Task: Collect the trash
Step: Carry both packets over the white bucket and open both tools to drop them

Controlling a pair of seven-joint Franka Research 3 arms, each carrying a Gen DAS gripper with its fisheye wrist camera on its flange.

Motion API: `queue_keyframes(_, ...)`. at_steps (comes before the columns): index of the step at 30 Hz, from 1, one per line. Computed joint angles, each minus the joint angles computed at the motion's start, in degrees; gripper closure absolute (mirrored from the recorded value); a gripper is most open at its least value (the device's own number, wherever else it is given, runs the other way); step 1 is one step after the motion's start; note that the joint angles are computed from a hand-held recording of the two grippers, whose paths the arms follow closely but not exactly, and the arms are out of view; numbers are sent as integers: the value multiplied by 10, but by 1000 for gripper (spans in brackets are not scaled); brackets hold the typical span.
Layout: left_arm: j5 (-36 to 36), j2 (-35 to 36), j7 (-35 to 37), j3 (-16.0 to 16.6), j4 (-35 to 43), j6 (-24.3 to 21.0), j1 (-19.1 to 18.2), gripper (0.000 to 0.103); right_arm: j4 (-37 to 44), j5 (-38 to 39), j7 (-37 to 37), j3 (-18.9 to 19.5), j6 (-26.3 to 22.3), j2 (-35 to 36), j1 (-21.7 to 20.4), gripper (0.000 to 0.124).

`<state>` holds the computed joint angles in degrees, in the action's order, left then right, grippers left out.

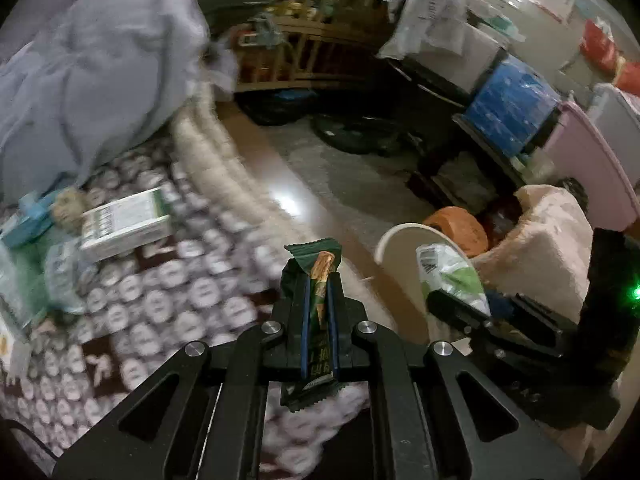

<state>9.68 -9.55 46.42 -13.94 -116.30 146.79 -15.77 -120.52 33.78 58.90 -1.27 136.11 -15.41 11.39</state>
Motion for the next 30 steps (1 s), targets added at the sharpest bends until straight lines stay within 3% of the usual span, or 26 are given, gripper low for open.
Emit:
queue_keyframes(16, -52, 193, 75, -25, 209, -14, -34, 98, 12, -46, 43, -24, 12, 39, -60, 84)
queue_keyframes(24, -75, 261, 116, -37, 275, -3, -42, 96, 21, -69, 74, -29, 21, 61, -87, 83)
queue_keyframes(25, -79, 268, 122, -38, 282, -2, -43, 95, 22, -76, 83, -28, 25, 64, -90, 77)
queue_keyframes(26, -79, 273, 122, -37, 287, -6, -44, 92, 20, -85, 94, -26, 35, 65, -93, 74)
queue_keyframes(28, -80, 280, 118, -35, 292, -7, -46, 67, 15, -96, 105, -24, 48, 66, -95, 58)
queue_keyframes(30, -78, 272, 109, -31, 274, 10, -46, 53, 5, -107, 119, -22, 68, 63, -96, 54)
